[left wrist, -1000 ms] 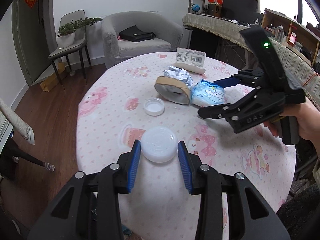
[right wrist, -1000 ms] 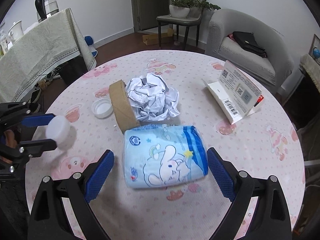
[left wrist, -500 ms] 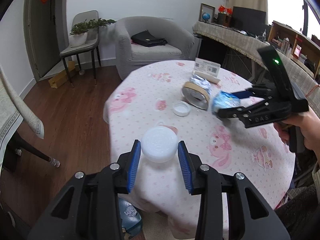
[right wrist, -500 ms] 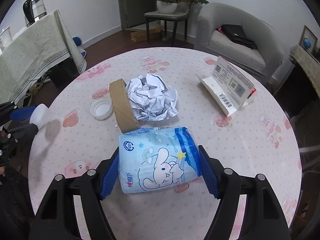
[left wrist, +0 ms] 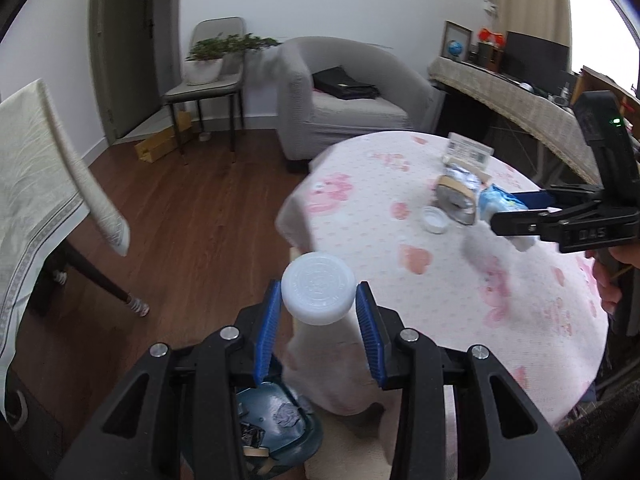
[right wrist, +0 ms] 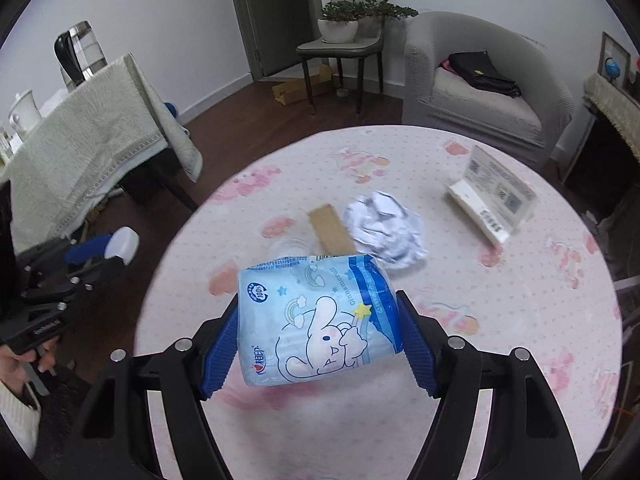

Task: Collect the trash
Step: 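Lift the white lid with the left gripper while the right gripper grasps the blue wipes pack, then carry the white lid over the teal bin and open the left gripper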

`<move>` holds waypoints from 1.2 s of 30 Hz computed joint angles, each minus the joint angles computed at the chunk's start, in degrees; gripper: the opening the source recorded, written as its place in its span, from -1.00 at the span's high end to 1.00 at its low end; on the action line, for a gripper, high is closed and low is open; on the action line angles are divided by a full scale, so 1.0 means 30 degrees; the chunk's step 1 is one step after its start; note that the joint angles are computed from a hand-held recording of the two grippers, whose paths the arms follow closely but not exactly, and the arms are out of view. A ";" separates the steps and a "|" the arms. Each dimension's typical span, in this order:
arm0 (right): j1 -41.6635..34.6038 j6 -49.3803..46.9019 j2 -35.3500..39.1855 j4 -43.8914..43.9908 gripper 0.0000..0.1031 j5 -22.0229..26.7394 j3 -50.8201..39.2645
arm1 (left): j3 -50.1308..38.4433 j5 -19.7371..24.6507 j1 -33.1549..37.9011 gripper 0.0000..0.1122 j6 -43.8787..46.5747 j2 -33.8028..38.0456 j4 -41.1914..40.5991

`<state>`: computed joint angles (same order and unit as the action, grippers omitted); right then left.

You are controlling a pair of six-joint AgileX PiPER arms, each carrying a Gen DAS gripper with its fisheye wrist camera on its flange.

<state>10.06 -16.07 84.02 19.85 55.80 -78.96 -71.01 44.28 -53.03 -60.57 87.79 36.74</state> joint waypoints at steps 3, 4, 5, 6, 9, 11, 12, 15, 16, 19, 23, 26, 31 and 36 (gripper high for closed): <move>0.0562 0.0382 0.0216 0.0695 -0.43 -0.0231 -0.0179 | 0.0599 0.0085 0.0388 0.27 -0.0324 -0.0491 0.0105; 0.0762 0.0474 0.0346 0.0964 -0.43 -0.0327 -0.0312 | 0.0767 0.0149 0.0456 0.27 -0.0390 -0.0611 0.0168; 0.1023 0.0650 0.0448 0.1051 -0.43 -0.0451 -0.0450 | 0.0913 0.0233 0.0482 0.27 -0.0474 -0.0732 0.0238; 0.1361 0.0931 0.0558 0.0907 -0.43 -0.0579 -0.0615 | 0.1013 0.0345 0.0510 0.27 -0.0587 -0.0792 0.0329; 0.2217 0.1683 0.0900 0.0489 -0.43 -0.0865 -0.1015 | 0.1614 0.0555 0.0850 0.27 -0.0639 -0.1141 0.0346; 0.2666 0.2002 0.1052 0.0326 -0.43 -0.0966 -0.1237 | 0.2053 0.0511 0.1110 0.27 -0.0782 -0.1438 0.0310; 0.2968 0.2170 0.1176 0.0275 -0.43 -0.1053 -0.1400 | 0.2293 0.0474 0.1278 0.27 -0.0810 -0.1584 0.0250; 0.3777 0.2618 0.1544 -0.0057 -0.43 -0.1218 -0.1808 | 0.3243 -0.0167 0.2057 0.27 -0.0801 -0.1966 -0.0188; 0.4117 0.2883 0.1726 -0.0250 -0.43 -0.1284 -0.1982 | 0.3349 -0.0159 0.2253 0.27 -0.0622 -0.1957 -0.0460; 0.4752 0.3248 0.2140 -0.0488 -0.43 -0.1401 -0.2408 | 0.4218 -0.0882 0.3111 0.27 -0.0488 -0.2107 -0.0772; 0.5591 0.3603 0.2802 -0.0727 -0.43 -0.1447 -0.3082 | 0.5013 -0.1491 0.4182 0.27 0.0084 -0.1729 -0.1787; 0.6023 0.3690 0.3271 -0.0691 -0.43 -0.1462 -0.3567 | 0.5326 -0.1749 0.4495 0.27 0.0375 -0.1520 -0.2238; 0.6738 0.3815 0.3830 -0.0593 -0.43 -0.1576 -0.4216 | 0.6013 -0.2549 0.5028 0.27 0.0757 -0.1331 -0.2974; 0.7468 0.4101 0.4501 -0.0765 -0.43 -0.1531 -0.4947 | 0.6474 -0.2791 0.5245 0.27 0.1365 -0.1037 -0.3549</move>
